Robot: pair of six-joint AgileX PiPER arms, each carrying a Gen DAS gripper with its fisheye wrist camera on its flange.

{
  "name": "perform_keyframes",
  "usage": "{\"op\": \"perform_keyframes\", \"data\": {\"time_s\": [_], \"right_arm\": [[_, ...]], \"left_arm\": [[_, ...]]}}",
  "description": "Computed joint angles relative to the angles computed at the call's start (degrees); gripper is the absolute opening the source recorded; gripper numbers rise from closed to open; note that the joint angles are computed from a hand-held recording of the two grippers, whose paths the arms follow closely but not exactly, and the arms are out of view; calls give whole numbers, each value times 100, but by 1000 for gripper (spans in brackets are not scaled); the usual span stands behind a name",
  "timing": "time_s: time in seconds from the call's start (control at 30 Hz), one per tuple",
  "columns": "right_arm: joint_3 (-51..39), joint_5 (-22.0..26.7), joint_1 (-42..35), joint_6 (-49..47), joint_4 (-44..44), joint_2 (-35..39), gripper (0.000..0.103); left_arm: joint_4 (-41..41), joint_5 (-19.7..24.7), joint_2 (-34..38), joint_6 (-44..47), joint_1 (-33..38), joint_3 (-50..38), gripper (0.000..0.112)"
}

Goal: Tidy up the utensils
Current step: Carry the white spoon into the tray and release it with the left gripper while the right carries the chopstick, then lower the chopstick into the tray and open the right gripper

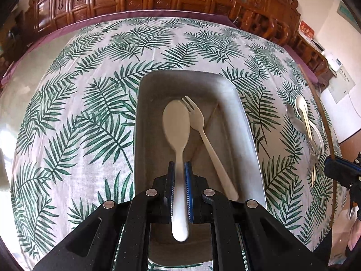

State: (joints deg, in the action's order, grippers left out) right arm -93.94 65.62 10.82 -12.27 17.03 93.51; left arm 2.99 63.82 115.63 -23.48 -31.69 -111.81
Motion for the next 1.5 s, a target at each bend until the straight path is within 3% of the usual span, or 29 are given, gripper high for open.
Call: {"op": "perform_keyframes", "data": {"time_s": [0.7,1.03,1.5], "right_arm": [[-1381,6,912,671,-42,1229,6],[-2196,0,940,1109,-5,2030,6],[-1961,-352,1080,1373,-166,2352,6]], "left_arm": [[84,-294,-1368,219,462,1030,16],[156,-424,-1732,197,579,1408,19],[242,-387,-1940,169,638,1583,22]]}}
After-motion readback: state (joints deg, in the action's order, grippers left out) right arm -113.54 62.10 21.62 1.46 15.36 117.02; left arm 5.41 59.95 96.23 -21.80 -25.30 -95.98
